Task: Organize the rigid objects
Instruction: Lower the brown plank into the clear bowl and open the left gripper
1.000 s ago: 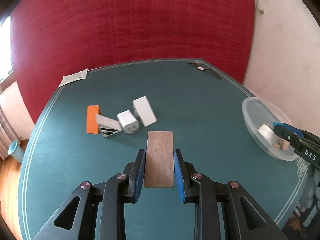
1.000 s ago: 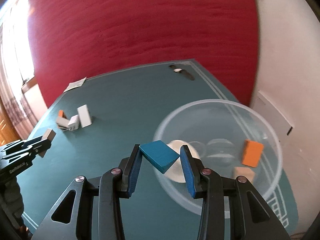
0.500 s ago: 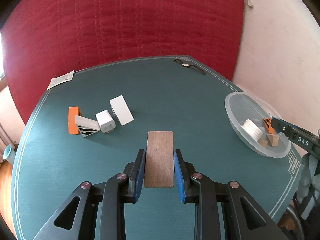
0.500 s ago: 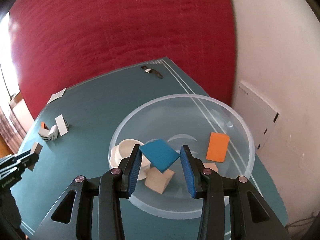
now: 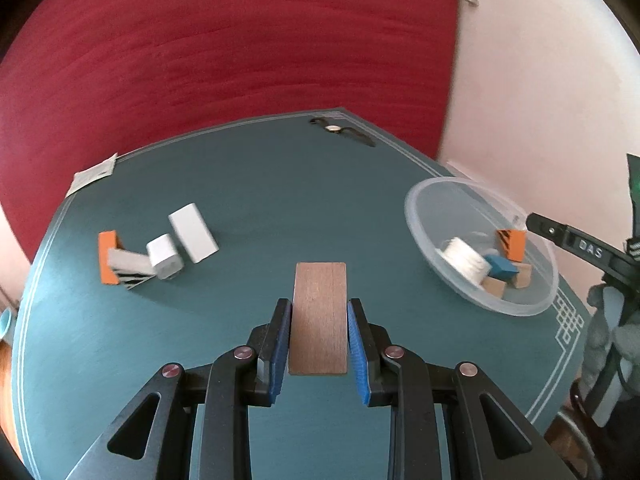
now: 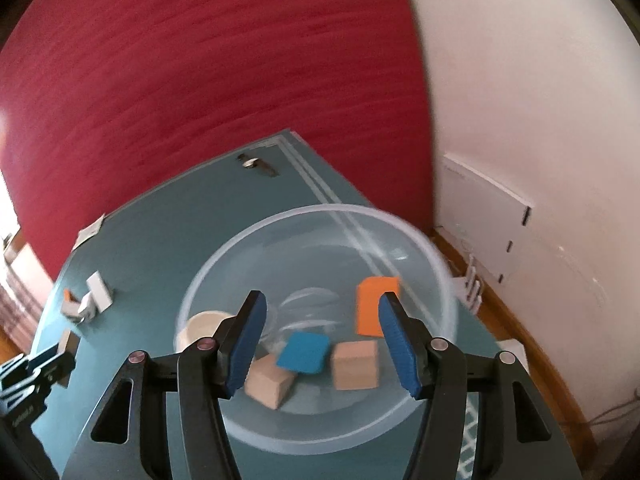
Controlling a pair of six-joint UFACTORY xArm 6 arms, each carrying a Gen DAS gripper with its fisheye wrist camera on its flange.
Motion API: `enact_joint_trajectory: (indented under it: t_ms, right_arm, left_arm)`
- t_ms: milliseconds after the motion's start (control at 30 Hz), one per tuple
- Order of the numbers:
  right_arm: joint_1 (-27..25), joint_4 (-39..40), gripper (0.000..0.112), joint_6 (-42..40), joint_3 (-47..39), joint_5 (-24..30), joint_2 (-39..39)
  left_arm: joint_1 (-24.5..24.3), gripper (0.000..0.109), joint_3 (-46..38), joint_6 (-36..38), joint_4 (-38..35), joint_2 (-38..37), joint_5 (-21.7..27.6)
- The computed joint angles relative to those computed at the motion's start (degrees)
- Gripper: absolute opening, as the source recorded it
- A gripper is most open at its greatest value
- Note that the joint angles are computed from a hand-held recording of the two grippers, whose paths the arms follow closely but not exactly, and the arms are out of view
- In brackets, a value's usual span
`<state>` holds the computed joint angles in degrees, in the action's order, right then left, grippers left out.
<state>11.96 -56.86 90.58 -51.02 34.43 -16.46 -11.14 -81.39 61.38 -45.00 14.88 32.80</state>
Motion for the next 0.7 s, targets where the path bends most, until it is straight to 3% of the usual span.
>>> enact_joint_trajectory:
  t_ms: [133, 700]
  right_arm:
    - [-1.1, 0.2, 0.060, 1.7, 1.2, 2.3, -1.5]
    - [-5.1, 0.0, 0.060, 3.6, 4.6, 0.1, -3.8]
  left_arm:
    - [-1.3, 0.029, -0.1, 0.0, 0.6, 0.0, 0.5]
    - [-8.6, 0.029, -3.3, 1.1, 0.8, 1.7, 3.7]
